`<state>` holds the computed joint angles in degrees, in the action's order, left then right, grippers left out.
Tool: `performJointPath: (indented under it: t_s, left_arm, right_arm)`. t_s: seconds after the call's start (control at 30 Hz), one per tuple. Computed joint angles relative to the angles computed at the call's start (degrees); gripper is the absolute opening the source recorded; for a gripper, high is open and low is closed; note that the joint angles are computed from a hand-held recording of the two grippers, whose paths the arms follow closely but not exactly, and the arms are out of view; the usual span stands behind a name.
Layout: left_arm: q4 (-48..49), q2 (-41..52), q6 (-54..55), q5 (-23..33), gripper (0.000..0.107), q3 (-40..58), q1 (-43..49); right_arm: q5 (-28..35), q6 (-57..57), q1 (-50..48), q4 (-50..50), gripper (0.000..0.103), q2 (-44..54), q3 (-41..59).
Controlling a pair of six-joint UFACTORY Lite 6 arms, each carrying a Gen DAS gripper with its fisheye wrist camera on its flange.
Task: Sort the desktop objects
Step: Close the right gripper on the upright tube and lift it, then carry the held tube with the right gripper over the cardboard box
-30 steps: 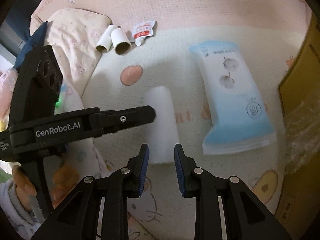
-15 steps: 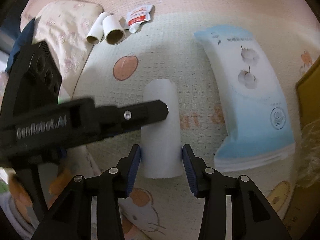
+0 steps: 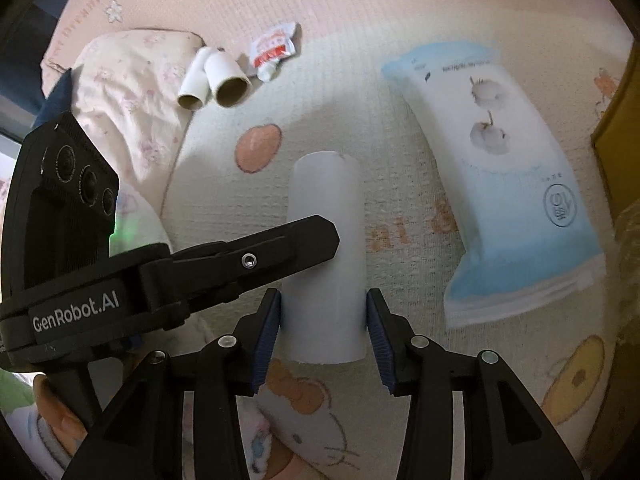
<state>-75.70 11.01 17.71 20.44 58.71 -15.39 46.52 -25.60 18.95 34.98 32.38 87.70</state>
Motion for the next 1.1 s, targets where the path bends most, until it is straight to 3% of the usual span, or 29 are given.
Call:
performJointPath:
  t_s: [0.23, 0.47, 0.73, 0.83, 1.1]
  left_arm:
    - [26.5, -7.9, -22.5, -2.4, 0.046, 1.2, -3.4]
    - [48.2, -11.4, -42.5, 0.9, 0.046, 6.8, -6.3]
    - [71.2, -8.3, -59.9, 7.1, 0.046, 19.7, -12.7]
    - [76.2, -6.0, -63.6, 9.6, 0.046, 25.5, -14.7]
    - [78.8, 5.6, -63.1, 18.5, 0.046, 47.1, -18.4]
  right_arm:
    - [-1.0, -2.0, 0.2, 0.6, 0.041, -8.2, -4.1]
    - [-0.8, -6.2, -1.6, 3.6, 0.041, -17.4, -8.8]
    - [-1.8, -8.8, -3.6, 6.2, 0.041, -23.9, -11.2]
    - [-2.0, -10.5, -5.4, 7.6, 0.041, -26.7, -12.1]
    - [-4.3, -17.2, -10.5, 10.7, 0.041, -33.8, -15.2]
